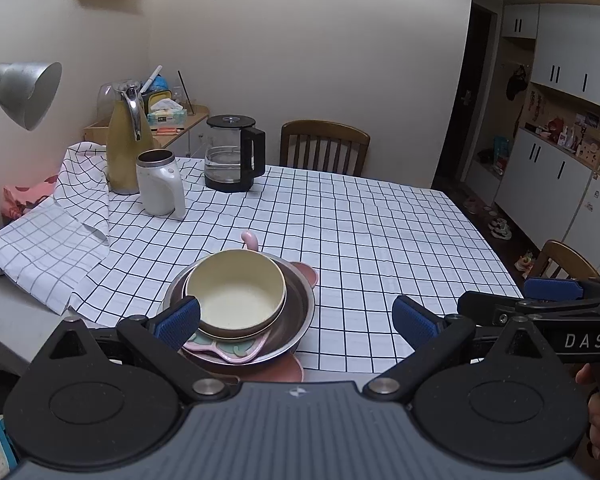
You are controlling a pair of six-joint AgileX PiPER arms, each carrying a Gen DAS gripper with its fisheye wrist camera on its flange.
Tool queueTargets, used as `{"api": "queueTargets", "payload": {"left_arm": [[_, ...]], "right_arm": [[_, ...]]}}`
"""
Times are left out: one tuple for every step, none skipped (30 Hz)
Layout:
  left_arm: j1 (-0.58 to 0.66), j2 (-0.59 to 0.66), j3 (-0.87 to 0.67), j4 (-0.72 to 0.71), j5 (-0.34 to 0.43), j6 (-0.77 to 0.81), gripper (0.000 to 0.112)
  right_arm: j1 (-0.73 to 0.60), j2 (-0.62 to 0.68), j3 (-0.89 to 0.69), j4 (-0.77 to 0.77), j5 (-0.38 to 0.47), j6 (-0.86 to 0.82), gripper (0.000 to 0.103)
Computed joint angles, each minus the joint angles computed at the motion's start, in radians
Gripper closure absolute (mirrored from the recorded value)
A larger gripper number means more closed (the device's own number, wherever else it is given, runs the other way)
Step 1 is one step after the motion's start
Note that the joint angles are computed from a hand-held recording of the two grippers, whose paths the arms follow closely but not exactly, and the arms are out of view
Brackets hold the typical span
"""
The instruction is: Organize plates and bowls
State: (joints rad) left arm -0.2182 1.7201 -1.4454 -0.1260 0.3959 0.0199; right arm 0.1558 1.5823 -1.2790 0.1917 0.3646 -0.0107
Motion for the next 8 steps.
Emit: {"api": "queueTargets", "payload": {"left_arm": [[0.0, -0.001, 0.001, 0.002, -0.001, -0.003, 0.01], [0.001, -0.001, 0.0, 0.003, -0.001, -0.005, 0.01], [0.0, -0.002, 0.001, 0.007, 0.0, -0.009, 0.01], [-0.001, -0.001, 0.0, 0.012, 0.001, -0.013, 0.01], [-0.001, -0.001, -0.001, 0.014, 0.003, -0.016, 0.01], [-0.001, 0.001, -0.004, 0.013, 0.005, -0.016, 0.01], [0.0, 0.004, -0.009, 0.011, 0.007, -0.015, 0.01], [0.0, 0.008, -0.013, 0.013, 0.01, -0.018, 0.01]], "right_arm": [[0.0, 0.001, -0.001, 0.002, 0.002, -0.003, 0.0], [0.0, 0.003, -0.004, 0.004, 0.004, -0.006, 0.0], [0.001, 0.003, -0.005, 0.004, 0.005, -0.007, 0.0], [0.0, 0.004, -0.005, 0.007, 0.005, -0.011, 0.0], [-0.002, 0.006, -0.008, 0.016, 0.007, -0.02, 0.0], [-0.003, 0.008, -0.01, 0.021, 0.009, -0.025, 0.0], [-0.004, 0.01, -0.012, 0.022, 0.01, -0.027, 0.0], [-0.005, 0.012, -0.015, 0.025, 0.011, -0.031, 0.0]]}}
